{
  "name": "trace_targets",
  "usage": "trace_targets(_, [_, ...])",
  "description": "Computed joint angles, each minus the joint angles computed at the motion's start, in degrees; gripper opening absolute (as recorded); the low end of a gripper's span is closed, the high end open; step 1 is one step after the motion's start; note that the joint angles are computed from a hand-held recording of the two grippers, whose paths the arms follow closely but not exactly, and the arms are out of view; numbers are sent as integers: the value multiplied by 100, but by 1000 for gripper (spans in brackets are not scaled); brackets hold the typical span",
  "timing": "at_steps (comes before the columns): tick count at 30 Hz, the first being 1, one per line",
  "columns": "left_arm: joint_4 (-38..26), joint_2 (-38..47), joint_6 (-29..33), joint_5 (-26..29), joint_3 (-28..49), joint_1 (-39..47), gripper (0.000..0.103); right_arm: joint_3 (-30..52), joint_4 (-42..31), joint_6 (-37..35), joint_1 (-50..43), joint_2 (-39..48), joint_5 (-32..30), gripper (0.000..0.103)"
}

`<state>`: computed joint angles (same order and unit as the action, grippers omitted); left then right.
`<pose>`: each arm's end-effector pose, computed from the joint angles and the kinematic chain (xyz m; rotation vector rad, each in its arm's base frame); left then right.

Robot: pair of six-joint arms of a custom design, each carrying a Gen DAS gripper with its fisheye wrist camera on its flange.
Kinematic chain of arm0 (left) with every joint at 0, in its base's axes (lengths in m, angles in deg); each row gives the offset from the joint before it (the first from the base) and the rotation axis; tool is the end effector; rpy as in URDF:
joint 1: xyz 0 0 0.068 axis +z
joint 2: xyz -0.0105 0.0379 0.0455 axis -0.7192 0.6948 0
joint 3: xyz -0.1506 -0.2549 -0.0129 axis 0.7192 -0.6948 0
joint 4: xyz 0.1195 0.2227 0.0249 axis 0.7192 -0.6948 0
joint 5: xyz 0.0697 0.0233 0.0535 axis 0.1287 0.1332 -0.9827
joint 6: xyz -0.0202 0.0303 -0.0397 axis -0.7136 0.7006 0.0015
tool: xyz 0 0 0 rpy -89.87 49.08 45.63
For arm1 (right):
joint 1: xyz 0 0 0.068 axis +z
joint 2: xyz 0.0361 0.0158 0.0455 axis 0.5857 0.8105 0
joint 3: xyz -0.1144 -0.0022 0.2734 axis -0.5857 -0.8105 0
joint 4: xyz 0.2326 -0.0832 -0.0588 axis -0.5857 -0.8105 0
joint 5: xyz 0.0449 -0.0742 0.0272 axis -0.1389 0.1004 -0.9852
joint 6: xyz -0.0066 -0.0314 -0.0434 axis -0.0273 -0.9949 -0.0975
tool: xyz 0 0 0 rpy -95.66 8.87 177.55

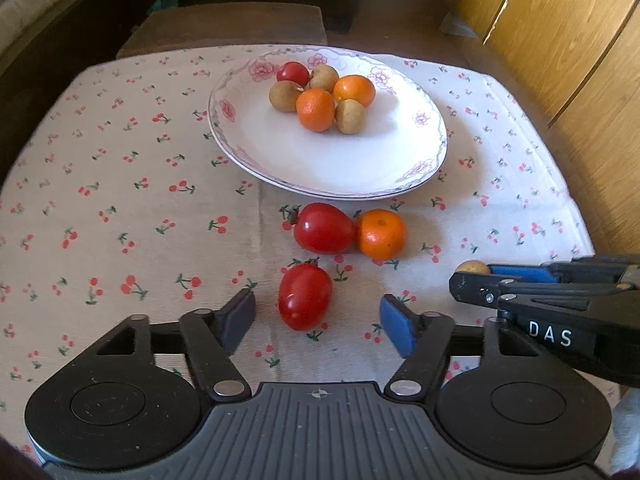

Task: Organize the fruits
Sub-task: 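Move the left gripper around a red tomato while the right gripper holds the tan fruit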

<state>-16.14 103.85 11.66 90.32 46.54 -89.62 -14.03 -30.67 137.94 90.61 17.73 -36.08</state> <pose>0.2015 -0.1928 0.1076 0.5941 2.6539 -0.3562 0.1362 0.1727 0.1243 0.3114 2.6788 0.1337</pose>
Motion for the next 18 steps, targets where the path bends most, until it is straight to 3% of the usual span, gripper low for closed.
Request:
trace_targets(5, [-32,15,-123,-139,45,-72,77,10,5,15,-1,9,15,28])
trace_targets(10, [33,-32,-158,-247,-38,37,58,-26,71,0,-35,-23,-38,27])
trace_targets(15, [31,35,-213,-471,21,-38,52,30,-18,6,15,3,-5,27])
trace_targets(18, [35,90,-171,-628,84,-119,44,10,-7,1,5,-20,-18,27])
